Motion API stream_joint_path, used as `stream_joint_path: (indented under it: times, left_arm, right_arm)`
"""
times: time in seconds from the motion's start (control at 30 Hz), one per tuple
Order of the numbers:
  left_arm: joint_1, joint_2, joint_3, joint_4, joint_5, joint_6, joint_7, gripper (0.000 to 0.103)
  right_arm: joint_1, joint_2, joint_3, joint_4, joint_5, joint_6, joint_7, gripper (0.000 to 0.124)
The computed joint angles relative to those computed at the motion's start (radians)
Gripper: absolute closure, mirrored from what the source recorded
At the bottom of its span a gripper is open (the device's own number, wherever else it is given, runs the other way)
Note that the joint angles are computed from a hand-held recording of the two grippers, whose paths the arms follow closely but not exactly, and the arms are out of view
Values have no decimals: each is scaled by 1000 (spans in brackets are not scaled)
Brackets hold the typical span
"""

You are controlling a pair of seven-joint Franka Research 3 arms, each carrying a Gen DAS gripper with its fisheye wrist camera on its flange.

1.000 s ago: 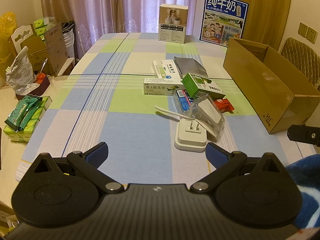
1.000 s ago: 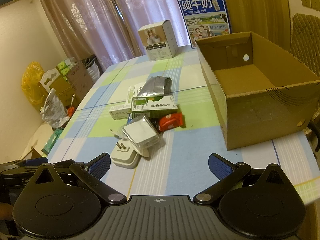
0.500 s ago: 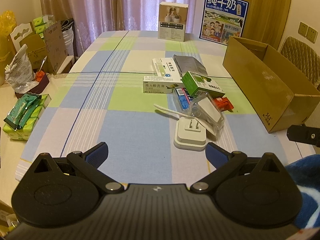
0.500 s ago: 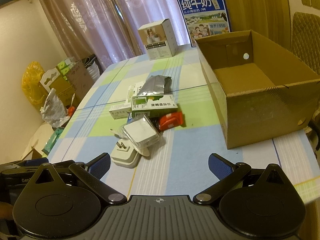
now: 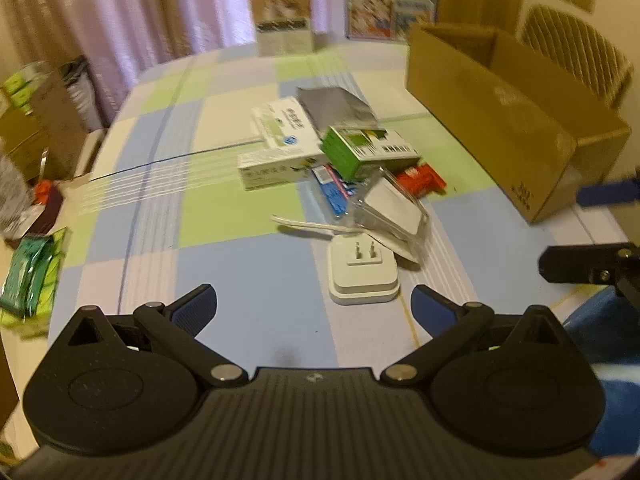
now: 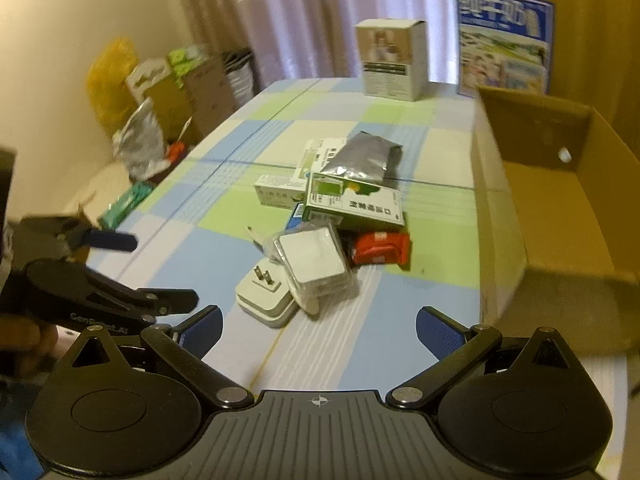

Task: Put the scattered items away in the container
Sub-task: 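Move left tool toward white plug adapter while right tool grasps clear plastic packet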

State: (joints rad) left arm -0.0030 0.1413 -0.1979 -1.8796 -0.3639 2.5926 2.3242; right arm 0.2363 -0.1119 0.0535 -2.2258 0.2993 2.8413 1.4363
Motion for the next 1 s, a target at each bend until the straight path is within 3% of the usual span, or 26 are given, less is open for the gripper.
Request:
stream_joint_path:
  times: [0.1, 0.27, 0.57, 0.73, 0.87, 1.0]
  left_arm:
    - [-4, 56, -4, 67, 34, -53, -1, 1]
    - [-5, 139, -21, 162, 91, -122, -14, 5]
    - [-14, 267, -48, 300, 175, -224, -39, 9]
    - [-23, 335, -48, 373, 213, -259, -83, 20]
    - [-1, 360, -67, 406, 189, -290, -75, 22]
    - [20, 377, -78, 441, 157, -322, -51, 45]
  right_arm:
    - [0, 52, -13, 59, 7, -48, -76, 24]
    - [-19, 144, -23, 168, 36, -136, -208, 37]
    - [-50, 258, -13, 274, 83, -192, -371, 44]
    - [-58, 301, -10, 319, 94, -220, -394, 44]
    - [-64, 333, -2, 359, 112, -249, -423, 44]
    - [-72, 358, 13, 390, 161, -262, -464, 44]
